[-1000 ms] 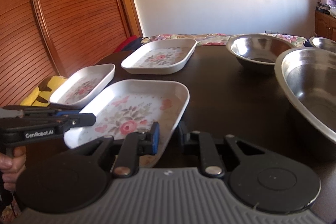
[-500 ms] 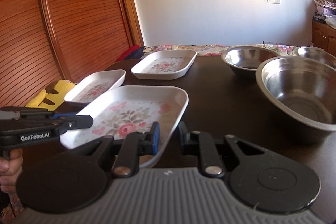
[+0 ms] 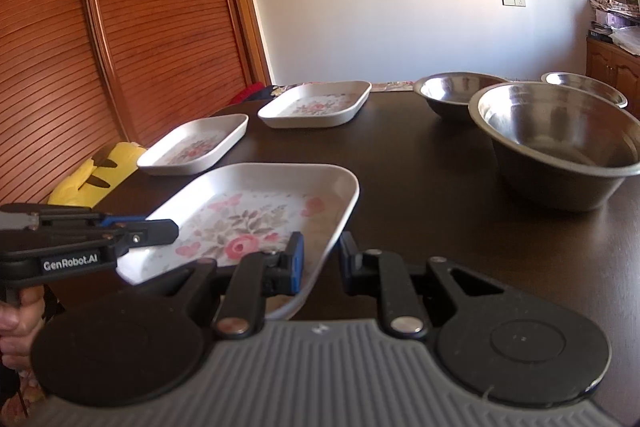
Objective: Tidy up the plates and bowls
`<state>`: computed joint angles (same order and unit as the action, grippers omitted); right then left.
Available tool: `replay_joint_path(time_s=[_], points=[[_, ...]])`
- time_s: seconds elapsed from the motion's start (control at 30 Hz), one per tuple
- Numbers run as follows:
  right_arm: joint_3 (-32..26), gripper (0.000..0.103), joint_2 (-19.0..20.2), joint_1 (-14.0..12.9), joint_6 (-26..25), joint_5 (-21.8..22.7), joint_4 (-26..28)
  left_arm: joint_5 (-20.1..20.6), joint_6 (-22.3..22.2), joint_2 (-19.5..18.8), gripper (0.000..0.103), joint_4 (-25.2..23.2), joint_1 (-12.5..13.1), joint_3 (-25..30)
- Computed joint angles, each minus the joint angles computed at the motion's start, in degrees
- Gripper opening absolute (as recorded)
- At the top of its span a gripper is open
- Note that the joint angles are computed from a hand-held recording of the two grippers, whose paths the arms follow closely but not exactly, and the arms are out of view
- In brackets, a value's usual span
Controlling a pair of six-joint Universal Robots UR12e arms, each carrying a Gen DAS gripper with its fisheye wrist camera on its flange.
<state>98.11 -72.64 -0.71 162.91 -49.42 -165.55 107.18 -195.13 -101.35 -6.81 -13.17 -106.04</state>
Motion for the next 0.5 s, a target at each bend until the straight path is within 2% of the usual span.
replay_joint_path(time_s=[0.5], points=[[1.5, 0.021, -0.42, 0.1, -0.22, -0.75, -0.05, 0.22, -1.26, 0.06, 0.016, -0.63, -0.28, -1.06]])
